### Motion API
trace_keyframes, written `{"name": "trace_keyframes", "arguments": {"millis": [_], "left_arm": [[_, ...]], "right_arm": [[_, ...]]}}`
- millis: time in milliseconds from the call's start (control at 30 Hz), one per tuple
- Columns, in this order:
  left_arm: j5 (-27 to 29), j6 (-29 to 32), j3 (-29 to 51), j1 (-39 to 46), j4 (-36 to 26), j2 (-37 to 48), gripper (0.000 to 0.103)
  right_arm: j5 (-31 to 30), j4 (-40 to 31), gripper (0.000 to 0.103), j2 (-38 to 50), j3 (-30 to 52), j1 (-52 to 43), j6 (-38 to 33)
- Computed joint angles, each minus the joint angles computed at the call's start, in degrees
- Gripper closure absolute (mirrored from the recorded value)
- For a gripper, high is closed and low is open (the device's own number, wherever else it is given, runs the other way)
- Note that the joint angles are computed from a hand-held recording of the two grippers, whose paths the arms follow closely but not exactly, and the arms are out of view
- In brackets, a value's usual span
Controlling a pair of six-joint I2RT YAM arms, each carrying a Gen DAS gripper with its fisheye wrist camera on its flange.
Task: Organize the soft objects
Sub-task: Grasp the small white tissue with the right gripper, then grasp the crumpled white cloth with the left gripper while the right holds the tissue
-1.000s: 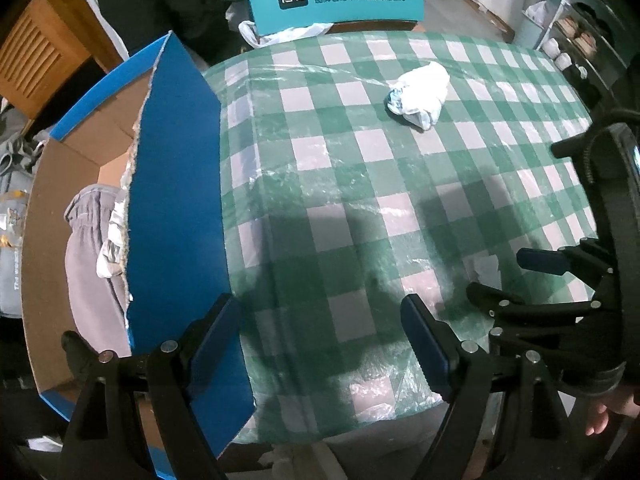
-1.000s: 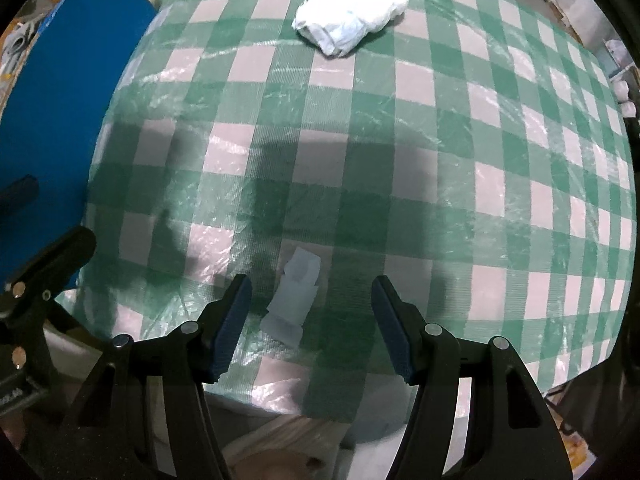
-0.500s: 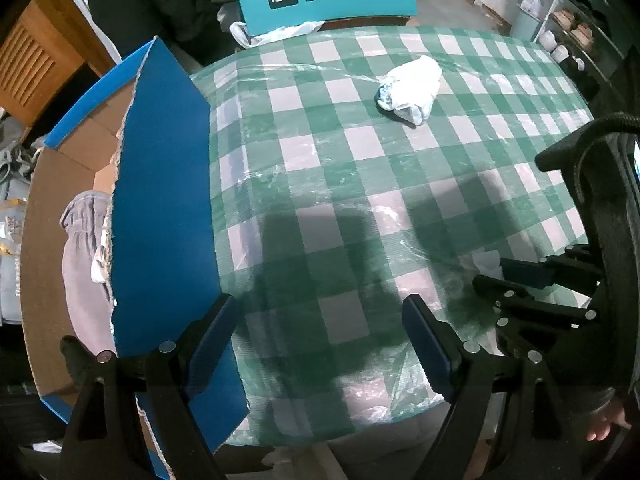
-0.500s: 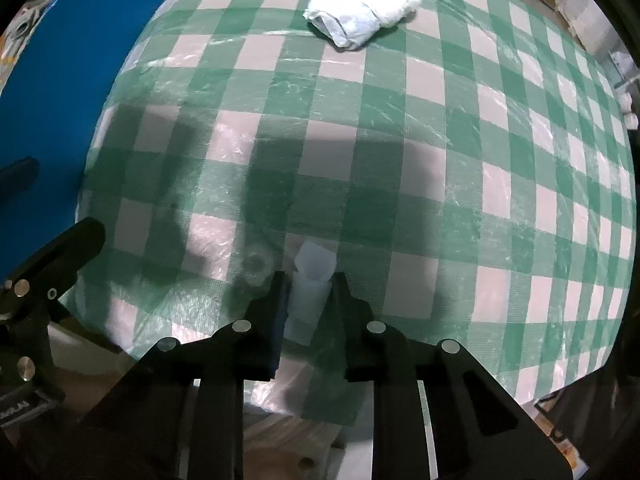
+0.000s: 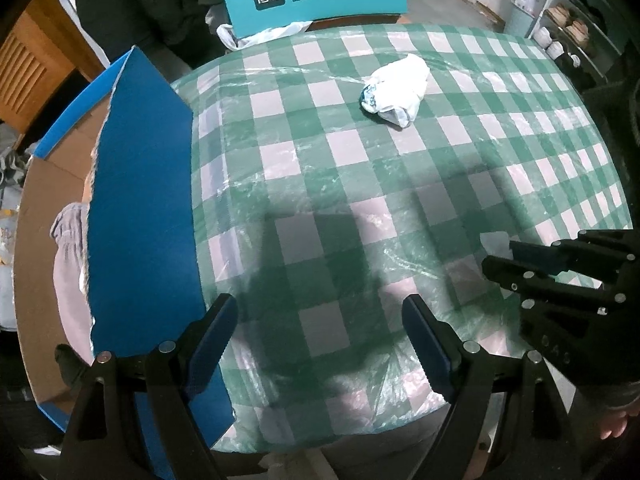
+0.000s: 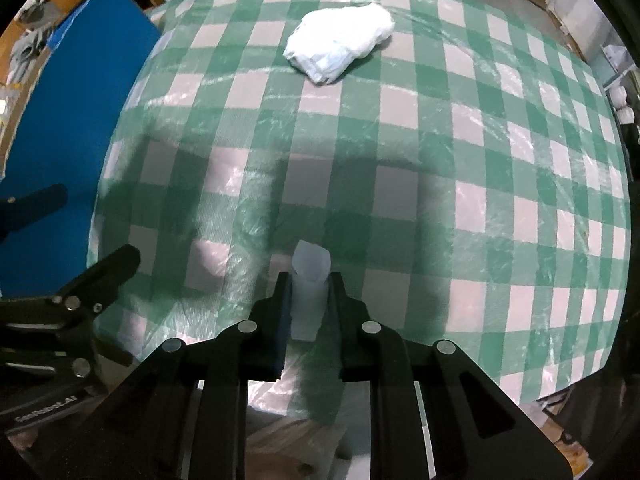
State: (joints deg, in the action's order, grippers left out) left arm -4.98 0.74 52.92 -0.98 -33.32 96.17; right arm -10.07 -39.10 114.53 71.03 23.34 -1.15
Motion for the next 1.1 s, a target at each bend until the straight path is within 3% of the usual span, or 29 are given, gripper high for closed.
{"name": "trace_keyframes", "arguments": {"millis": [600, 1100], "left_arm": [[1.0, -3.2, 8.2, -3.8, 0.7, 8.4, 0.018], [3.1, -3.6, 24.0, -4.8, -2.8, 20.5, 0.017]], "right_arm": [[-1.7, -1.0, 0.088, 2.0, 7.3, -7.5, -2.5], [-2.1, -1.8, 0.088, 7.9, 17.7, -12.2, -1.0]]}}
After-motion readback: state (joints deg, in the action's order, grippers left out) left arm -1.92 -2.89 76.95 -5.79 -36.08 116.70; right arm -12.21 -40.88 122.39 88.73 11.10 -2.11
